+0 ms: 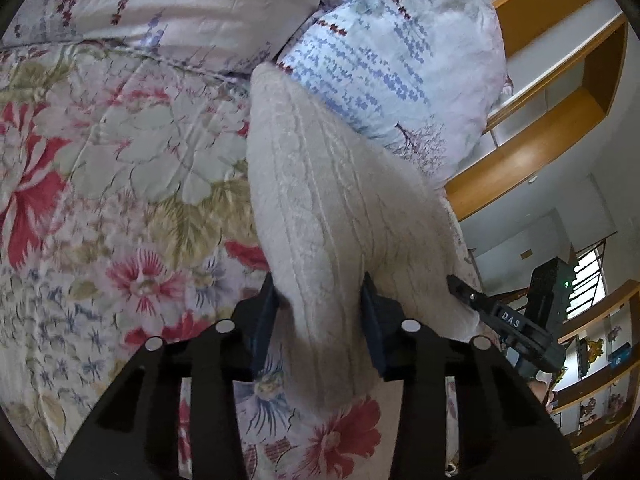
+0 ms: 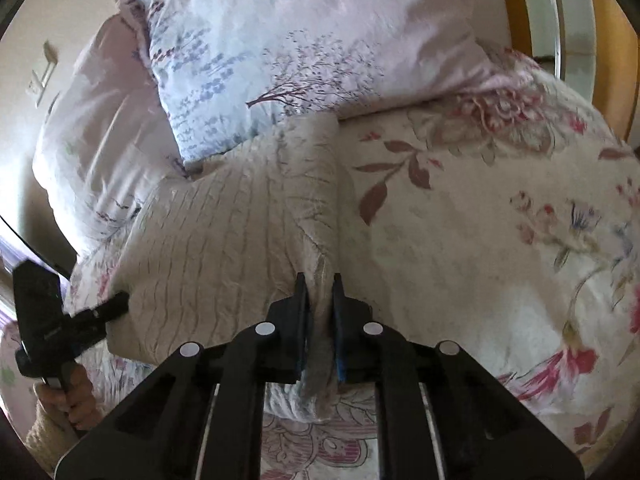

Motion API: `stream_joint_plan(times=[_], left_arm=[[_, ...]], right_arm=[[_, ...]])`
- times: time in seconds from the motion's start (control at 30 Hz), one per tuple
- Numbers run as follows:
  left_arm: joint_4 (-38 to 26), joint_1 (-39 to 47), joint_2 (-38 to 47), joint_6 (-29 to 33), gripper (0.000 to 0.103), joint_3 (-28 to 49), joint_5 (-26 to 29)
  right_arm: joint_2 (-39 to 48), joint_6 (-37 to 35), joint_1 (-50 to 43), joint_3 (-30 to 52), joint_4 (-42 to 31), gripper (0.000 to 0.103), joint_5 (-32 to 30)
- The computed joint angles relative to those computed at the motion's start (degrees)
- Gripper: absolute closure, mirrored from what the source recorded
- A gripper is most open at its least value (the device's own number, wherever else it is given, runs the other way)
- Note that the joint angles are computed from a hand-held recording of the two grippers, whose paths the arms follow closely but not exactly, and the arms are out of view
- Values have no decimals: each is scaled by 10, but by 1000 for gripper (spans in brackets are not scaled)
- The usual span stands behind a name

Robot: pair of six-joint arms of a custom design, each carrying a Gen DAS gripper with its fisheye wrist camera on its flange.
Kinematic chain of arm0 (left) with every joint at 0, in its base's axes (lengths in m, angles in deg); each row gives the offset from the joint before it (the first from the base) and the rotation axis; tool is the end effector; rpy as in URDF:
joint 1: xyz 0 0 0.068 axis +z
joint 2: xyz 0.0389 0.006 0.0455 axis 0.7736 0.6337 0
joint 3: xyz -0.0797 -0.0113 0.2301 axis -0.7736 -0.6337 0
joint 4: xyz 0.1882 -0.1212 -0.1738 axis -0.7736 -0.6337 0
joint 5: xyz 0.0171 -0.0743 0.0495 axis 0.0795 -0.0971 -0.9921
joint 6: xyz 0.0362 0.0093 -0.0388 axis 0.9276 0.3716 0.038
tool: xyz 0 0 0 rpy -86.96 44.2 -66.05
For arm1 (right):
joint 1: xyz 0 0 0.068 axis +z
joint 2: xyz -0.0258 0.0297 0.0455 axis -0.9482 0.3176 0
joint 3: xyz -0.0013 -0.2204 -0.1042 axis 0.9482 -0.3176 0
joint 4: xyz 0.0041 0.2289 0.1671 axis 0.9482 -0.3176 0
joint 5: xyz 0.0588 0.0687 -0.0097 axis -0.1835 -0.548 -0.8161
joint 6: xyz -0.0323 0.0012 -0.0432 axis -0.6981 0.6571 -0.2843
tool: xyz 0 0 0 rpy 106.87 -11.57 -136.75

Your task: Fold small clothes

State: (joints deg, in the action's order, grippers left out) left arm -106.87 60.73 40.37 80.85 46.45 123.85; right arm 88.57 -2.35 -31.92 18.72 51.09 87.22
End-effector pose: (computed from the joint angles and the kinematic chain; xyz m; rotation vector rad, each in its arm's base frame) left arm 0.3608 0.0357 0.0696 0.6680 2.4770 -1.1465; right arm 0.1681 0.1181 0.0871 0.7674 2.2734 0.2912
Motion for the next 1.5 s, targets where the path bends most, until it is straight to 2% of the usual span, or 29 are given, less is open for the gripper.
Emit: stream_joint_plan(times=[0.1,0.17,0.27,0.3,0.33,0.4,0.47,0.53,0.67,0.8,0.87,0.93,0.97,1.03,1.13,1.27,1.37,1.5], left_arm=[[-27,4,24,29,71,10,-4],[-36,6,25,36,70,16,-2],[-116,13,61,45,64,78,12],[-134,14,69,42,60,98,13],[-132,13,69,35,50,103,11],[-100,12,54,9,37,96,14],[-81,4,49,-11,33,101,18],[-104,-5,67,-16,29,134,26],[-71,-32,78,-64,29,152,7],[-65,-50,109,-89,29,179,5],[-75,-58,134,-94,30,199,17],[-54,-60,131,-107,32,188,27],[-51,-62,132,-109,34,189,27],[-45,-62,140,-125,48,193,36],[-70,-56,161,-119,63,216,60],[-89,-48,151,-90,67,215,64],[-144,-27,145,-33,68,232,68],[-245,35,159,65,68,293,58]], right_arm=[[-8,7,-5,-17,23,91,-8],[-21,8,-13,-21,20,89,-20],[-84,21,-29,-31,-18,65,-42],[-117,25,-34,-38,-30,49,-45],[-151,24,-42,-50,-34,38,-47],[-213,16,-77,-70,-35,34,-73],[-208,-4,-126,-73,-7,30,-129],[-149,-16,-171,-60,33,30,-177],[-18,-38,-233,-37,139,30,-258],[75,-40,-251,-26,228,31,-303],[96,-45,-246,-31,269,32,-305],[130,-45,-252,-29,310,54,-334],[163,-37,-256,-31,355,56,-356],[174,-43,-251,-37,385,67,-351],[164,-35,-241,-50,403,72,-341],[105,-40,-196,-43,346,74,-280],[90,-42,-158,-26,329,76,-253],[162,-59,-89,54,313,76,-210]])
